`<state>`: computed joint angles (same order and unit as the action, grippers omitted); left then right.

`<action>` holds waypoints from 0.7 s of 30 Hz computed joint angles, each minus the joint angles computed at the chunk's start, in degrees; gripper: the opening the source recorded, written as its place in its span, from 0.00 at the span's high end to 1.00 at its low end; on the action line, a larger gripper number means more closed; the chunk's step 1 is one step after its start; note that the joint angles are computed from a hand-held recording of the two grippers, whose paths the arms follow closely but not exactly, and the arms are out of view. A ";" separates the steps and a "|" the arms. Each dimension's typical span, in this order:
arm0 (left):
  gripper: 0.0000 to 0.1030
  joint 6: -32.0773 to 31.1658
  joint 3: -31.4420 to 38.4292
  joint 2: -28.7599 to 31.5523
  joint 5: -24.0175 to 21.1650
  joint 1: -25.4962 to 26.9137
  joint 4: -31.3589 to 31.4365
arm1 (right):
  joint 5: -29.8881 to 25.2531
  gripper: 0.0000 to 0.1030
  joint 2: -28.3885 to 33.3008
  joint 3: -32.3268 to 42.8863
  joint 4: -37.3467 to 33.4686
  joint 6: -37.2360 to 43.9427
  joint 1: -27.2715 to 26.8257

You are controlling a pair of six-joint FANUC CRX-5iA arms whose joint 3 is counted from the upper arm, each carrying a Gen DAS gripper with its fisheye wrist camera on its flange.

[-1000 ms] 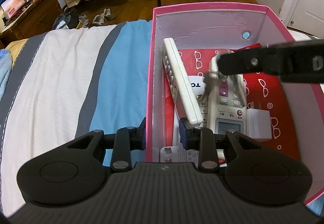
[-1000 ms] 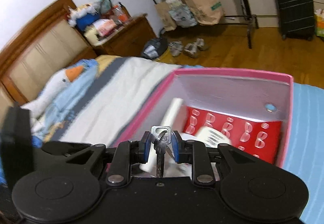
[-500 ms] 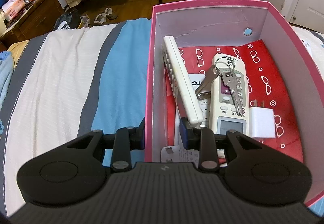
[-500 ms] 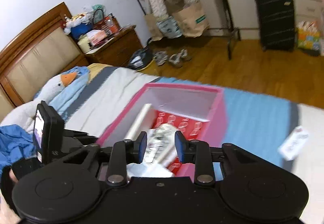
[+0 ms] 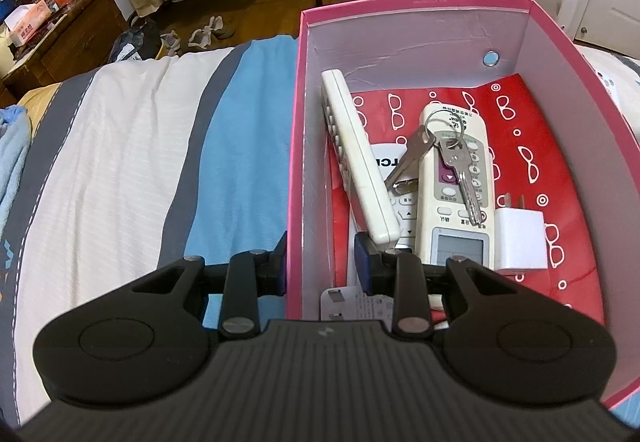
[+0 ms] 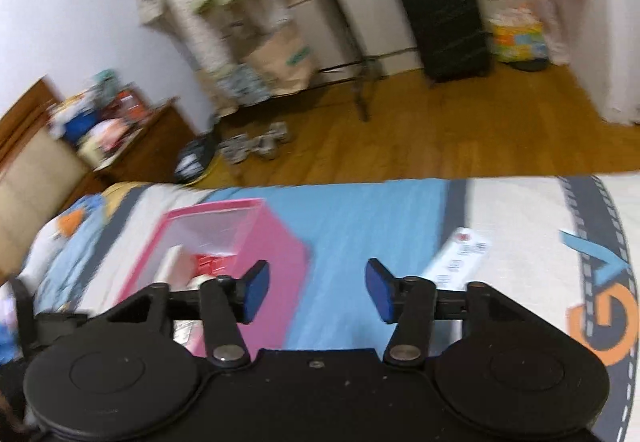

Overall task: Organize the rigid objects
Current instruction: 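Return the right tool to the bed and grasp the small white fan remote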

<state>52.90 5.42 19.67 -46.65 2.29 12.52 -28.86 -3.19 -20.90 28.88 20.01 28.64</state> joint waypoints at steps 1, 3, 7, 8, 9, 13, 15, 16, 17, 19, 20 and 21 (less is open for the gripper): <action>0.72 -0.19 -0.03 -0.02 0.11 0.00 -0.03 | 0.53 0.35 0.45 -0.99 1.66 -3.39 -0.75; 0.72 -0.08 0.13 0.04 0.13 -0.05 -0.27 | 0.96 0.35 1.79 -2.31 3.64 -8.33 -2.16; 0.72 0.64 0.82 0.49 -0.30 -0.19 -0.60 | -0.90 0.36 5.19 1.02 -5.91 -0.93 -3.52; 0.72 0.37 0.86 0.59 -0.43 -0.11 -0.16 | -0.34 0.36 5.72 1.49 -7.43 -0.05 -3.68; 0.72 0.06 0.89 0.69 -0.59 0.04 0.32 | -0.27 0.36 6.24 1.80 -7.35 -0.04 -3.63; 0.72 -0.86 0.45 0.50 -0.18 0.06 0.33 | -2.71 0.36 8.81 1.52 2.02 -4.94 -2.56; 0.72 -1.09 0.20 0.37 0.24 -0.07 -0.03 | -3.40 0.35 9.49 -0.01 6.84 -9.21 -2.28; 0.72 -1.14 0.11 0.32 0.35 -0.10 -0.15 | -4.02 0.35 9.97 -0.57 9.30 -11.07 -2.11; 0.72 -1.12 -0.03 0.22 0.38 -0.16 -0.15 | -4.70 0.35 10.58 -1.10 12.00 -12.96 -2.02; 0.72 -1.16 -0.09 0.27 0.29 -0.14 0.27 | -4.45 0.35 11.37 -3.16 19.31 -18.89 -2.71; 0.72 -1.21 -0.17 0.30 0.39 -0.14 0.46 | -3.39 0.35 11.66 -4.04 21.98 -21.35 -3.48; 0.72 -1.37 -0.26 0.30 0.51 -0.14 0.56 | -2.68 0.35 11.97 -4.44 22.99 -22.58 -4.22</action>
<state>51.53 5.15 19.97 -46.14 2.15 13.08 -31.54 8.78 -25.34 51.87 -2.57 24.41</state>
